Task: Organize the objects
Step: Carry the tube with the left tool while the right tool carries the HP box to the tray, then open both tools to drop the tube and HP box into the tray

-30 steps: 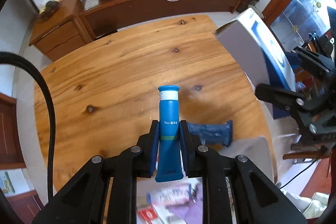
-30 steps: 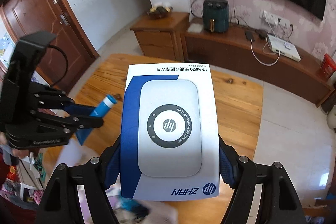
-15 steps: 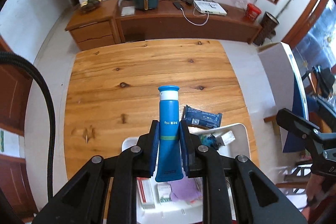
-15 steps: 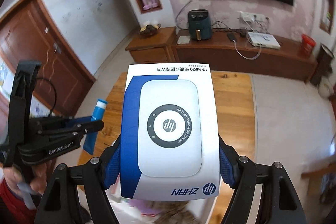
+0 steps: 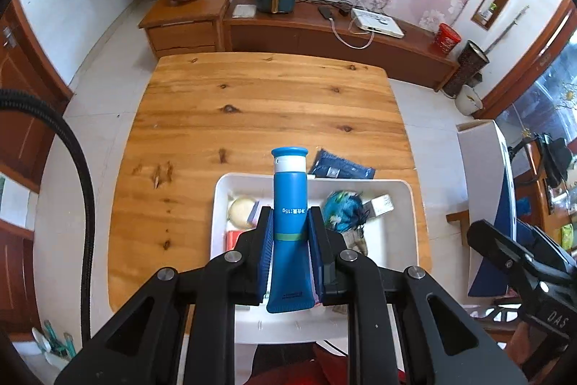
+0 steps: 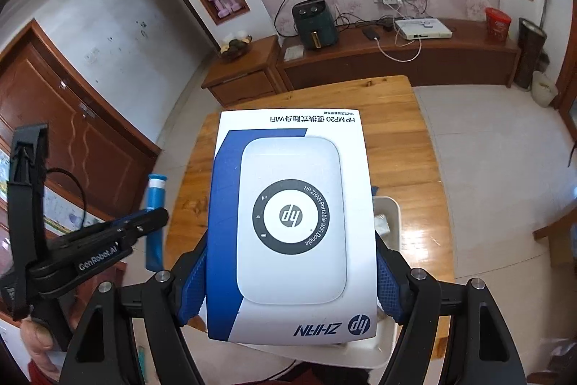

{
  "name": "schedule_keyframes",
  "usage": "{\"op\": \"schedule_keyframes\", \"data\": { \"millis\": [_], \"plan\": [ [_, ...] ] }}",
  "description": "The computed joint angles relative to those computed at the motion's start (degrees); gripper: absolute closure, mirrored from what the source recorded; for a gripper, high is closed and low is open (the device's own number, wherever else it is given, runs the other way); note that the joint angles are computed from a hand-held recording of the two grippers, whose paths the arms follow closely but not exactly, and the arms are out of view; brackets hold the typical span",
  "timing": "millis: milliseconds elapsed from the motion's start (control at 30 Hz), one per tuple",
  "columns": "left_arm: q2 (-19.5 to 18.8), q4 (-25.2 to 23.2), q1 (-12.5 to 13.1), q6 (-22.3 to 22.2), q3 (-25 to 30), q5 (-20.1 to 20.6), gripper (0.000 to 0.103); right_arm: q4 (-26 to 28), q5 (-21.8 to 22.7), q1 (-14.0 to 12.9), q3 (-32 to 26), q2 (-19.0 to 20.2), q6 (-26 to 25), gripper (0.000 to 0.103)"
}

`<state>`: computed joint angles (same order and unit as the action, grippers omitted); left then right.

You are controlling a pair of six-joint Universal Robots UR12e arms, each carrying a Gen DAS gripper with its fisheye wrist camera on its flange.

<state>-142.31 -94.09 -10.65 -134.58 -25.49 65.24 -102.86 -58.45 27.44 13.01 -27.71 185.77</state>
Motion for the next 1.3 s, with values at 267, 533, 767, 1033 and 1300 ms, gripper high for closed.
{"op": "schedule_keyframes", "data": {
  "millis": [267, 533, 767, 1033, 1300],
  "plan": [
    [6.79, 12.29, 0.64, -0.59, -14.92, 2.40, 0.083, -2.94, -2.65, 0.75, 9.80, -5.08, -1.38, 0.026],
    [7.21, 10.67, 0.74, 0.27, -16.81, 4.29, 0.083, -0.03, -3.83, 1.26, 10.62, -5.50, -3.51, 0.026],
    [7.52, 9.79, 0.45, 0.97, -18.01, 4.51, 0.082, 4.76, -5.90, 1.80, 7.91, -4.07, -5.13, 0.026],
    [6.50, 7.51, -0.10, -0.73, -16.53, 5.50, 0.070, 17.37, -5.68, 2.41, -2.17, 0.99, -9.75, 0.025],
    [6.13, 6.54, -0.12, -2.55, -15.59, 6.14, 0.032, 15.94, -3.48, 2.23, 1.99, -1.40, -11.77, 0.025]
  ]
}}
